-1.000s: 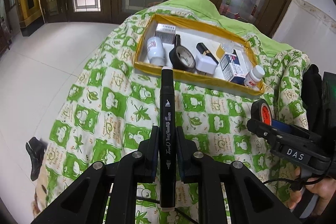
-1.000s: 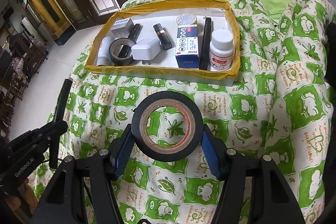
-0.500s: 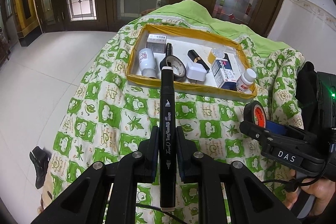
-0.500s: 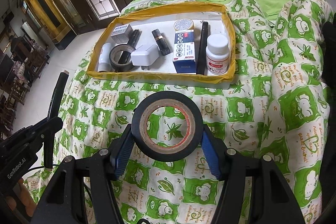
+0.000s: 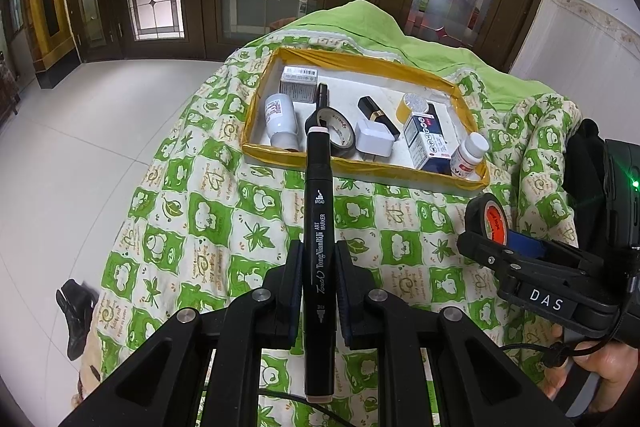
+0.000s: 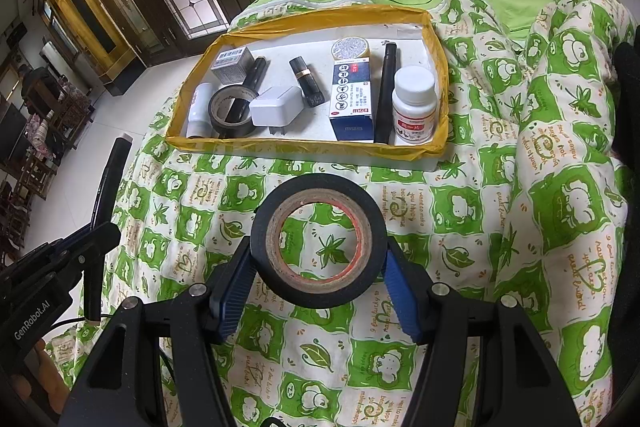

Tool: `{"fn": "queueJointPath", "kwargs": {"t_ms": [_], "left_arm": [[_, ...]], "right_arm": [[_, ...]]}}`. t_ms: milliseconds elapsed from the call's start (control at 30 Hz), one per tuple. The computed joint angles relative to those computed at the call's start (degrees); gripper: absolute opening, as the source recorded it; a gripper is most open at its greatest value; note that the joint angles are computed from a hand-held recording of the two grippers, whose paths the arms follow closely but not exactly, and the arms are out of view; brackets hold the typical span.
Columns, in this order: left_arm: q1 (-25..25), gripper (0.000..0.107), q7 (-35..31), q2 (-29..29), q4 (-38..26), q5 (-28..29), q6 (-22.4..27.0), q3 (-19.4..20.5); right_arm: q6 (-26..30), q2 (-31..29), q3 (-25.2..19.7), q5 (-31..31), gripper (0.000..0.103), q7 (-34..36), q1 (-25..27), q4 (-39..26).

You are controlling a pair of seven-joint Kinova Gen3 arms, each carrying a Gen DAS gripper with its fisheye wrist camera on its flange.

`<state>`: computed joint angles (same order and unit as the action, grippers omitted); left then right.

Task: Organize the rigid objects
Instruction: 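Hold the black marker and tape roll raised above the bedspread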

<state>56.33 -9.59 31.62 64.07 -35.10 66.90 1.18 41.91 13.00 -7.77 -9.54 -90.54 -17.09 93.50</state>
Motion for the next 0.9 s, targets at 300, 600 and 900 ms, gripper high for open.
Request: {"fn": "queueJointPath", "kwargs": {"t_ms": [300,600,900], "left_arm": [[0.0,0.014,-0.8,0.1,-0.6,-0.3,0.3,0.0],[-0.1,0.014,-1.4,0.4,-0.7,-0.2,0.1,-0.1],[-0.4,0.014,-5.8,3.9,-6.0,1.0,4.6,-0.6]], "right_arm": [[-0.4,-0.3,0.0,-0.2,0.061,0.1,0.1,0.2],[-1.4,-1.0,0.4,0.6,0.061,-1.0,-0.2,0.6],[-2.4,-1.8,0.2,-1.4,0.061,0.4,1.6,0.8]]}}
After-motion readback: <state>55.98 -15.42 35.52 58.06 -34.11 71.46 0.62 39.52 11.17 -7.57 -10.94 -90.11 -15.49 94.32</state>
